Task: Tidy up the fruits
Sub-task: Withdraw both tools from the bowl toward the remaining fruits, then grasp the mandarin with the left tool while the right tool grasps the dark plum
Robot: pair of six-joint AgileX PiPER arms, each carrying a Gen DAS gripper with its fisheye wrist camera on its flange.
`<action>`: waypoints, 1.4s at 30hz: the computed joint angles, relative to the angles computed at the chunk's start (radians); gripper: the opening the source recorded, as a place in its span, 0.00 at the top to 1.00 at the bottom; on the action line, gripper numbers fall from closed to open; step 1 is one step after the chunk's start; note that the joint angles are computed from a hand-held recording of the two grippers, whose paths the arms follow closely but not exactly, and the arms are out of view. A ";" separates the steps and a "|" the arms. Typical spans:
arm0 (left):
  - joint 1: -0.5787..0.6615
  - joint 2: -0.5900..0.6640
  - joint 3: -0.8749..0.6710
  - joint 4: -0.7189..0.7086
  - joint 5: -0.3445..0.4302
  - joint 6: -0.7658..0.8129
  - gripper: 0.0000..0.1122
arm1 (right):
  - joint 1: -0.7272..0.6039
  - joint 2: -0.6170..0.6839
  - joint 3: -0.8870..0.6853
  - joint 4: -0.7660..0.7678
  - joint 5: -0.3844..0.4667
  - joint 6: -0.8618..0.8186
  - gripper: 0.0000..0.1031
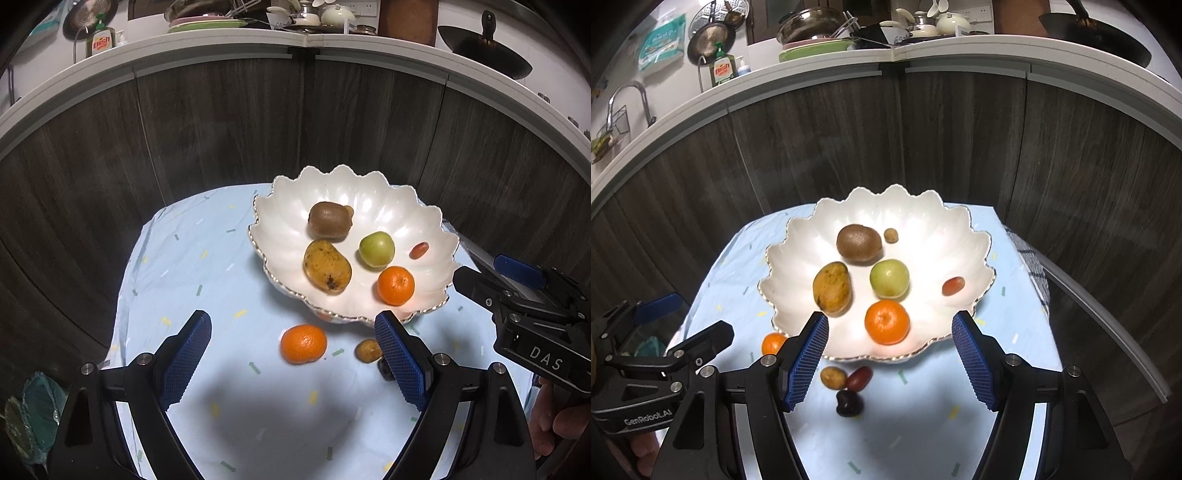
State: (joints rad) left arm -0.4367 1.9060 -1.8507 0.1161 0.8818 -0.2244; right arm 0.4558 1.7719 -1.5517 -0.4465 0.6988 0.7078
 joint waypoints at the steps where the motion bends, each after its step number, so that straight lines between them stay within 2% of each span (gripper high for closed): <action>1: 0.000 -0.007 0.016 0.004 -0.008 0.001 0.19 | 0.004 0.001 0.003 -0.006 -0.002 0.007 0.32; 5: -0.001 -0.019 0.054 0.024 -0.025 -0.001 0.19 | 0.016 -0.003 0.025 -0.024 -0.011 0.034 0.32; 22: 0.039 -0.008 0.122 -0.073 -0.085 0.104 0.19 | 0.072 0.011 0.097 -0.111 -0.008 0.176 0.32; 42: 0.083 0.036 0.182 -0.230 -0.166 0.336 0.20 | 0.126 0.048 0.176 -0.206 -0.028 0.362 0.32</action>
